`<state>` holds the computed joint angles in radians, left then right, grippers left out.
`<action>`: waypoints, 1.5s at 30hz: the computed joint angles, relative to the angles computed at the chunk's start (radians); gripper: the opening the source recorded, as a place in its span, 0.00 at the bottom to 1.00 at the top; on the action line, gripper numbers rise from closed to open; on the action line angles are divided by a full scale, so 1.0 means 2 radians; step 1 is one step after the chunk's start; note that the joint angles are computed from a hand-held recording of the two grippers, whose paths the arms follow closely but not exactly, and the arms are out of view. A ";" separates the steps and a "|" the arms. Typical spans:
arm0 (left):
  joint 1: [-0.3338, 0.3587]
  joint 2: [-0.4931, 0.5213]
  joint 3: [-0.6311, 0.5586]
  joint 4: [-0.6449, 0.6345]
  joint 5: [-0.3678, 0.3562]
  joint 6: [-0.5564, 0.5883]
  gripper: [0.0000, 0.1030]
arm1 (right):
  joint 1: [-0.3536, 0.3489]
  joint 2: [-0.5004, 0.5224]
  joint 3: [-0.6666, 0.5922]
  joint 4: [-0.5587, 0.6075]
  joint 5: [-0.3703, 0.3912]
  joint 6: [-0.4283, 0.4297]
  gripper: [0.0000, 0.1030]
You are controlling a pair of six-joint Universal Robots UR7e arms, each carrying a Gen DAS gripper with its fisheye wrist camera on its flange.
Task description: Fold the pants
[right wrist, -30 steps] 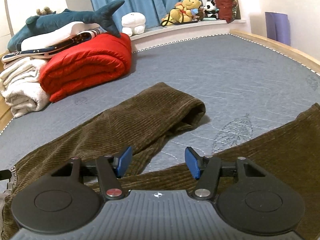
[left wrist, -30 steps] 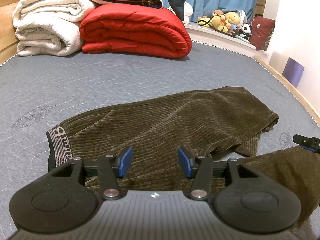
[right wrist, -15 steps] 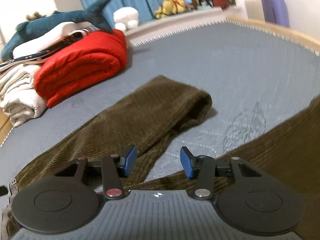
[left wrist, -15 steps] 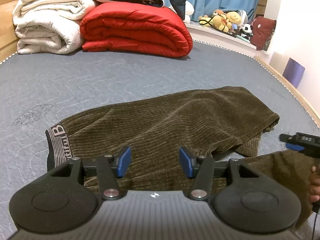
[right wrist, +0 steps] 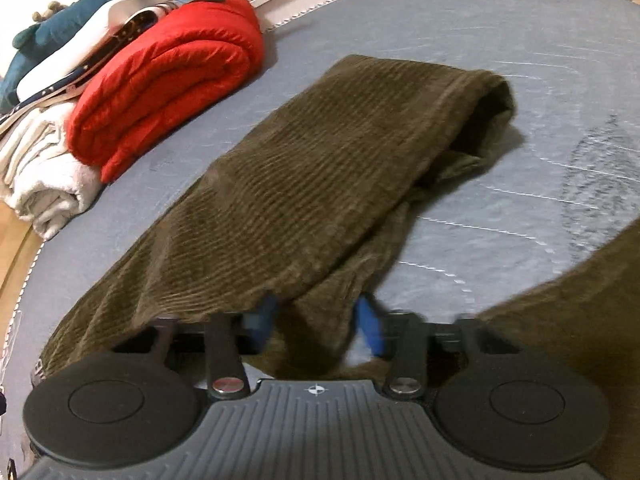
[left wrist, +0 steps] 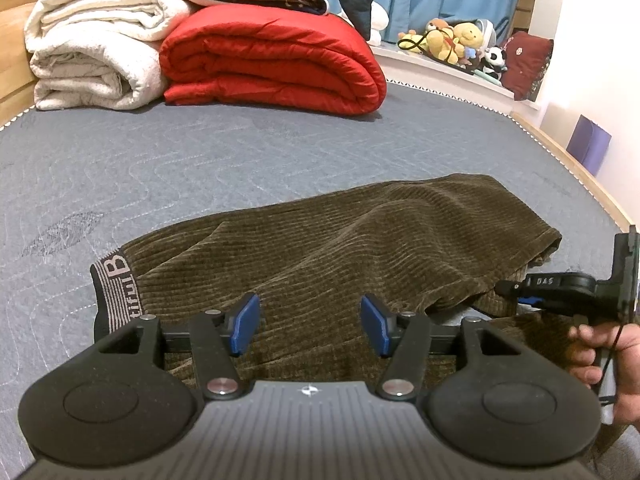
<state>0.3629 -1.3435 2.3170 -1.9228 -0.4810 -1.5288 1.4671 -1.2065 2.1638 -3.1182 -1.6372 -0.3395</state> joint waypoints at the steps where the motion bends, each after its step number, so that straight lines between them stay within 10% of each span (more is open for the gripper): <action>1: 0.001 0.000 0.000 -0.001 0.000 0.001 0.60 | 0.002 0.005 0.001 -0.007 -0.003 -0.005 0.17; 8: 0.003 0.006 -0.002 -0.017 0.003 0.014 0.60 | 0.009 -0.016 -0.003 -0.067 0.027 -0.045 0.05; 21: -0.007 0.001 0.003 -0.010 0.001 0.007 0.61 | -0.007 -0.048 0.009 -0.381 -0.016 -0.346 0.00; 24: -0.008 0.003 0.003 -0.010 0.001 0.006 0.61 | -0.046 -0.103 0.003 -0.261 -0.014 -0.294 0.00; 28: -0.006 0.013 -0.001 -0.018 -0.001 0.013 0.64 | -0.119 -0.166 0.001 -0.051 0.094 -0.190 0.04; 35: -0.005 0.028 -0.008 -0.010 -0.005 0.014 0.66 | -0.126 -0.140 -0.053 0.174 0.115 -0.058 0.54; 41: -0.001 0.024 -0.009 0.006 -0.006 0.007 0.66 | -0.125 -0.116 -0.040 0.168 0.088 0.001 0.52; 42: -0.001 0.023 -0.009 0.006 -0.006 0.006 0.66 | -0.127 -0.120 -0.034 0.163 0.088 -0.004 0.46; 43: 0.000 0.023 -0.009 0.005 -0.006 0.007 0.66 | -0.124 -0.119 -0.033 0.155 0.089 -0.012 0.17; 45: 0.001 0.023 -0.010 0.005 -0.005 0.008 0.66 | -0.112 -0.117 -0.028 0.117 0.089 -0.026 0.08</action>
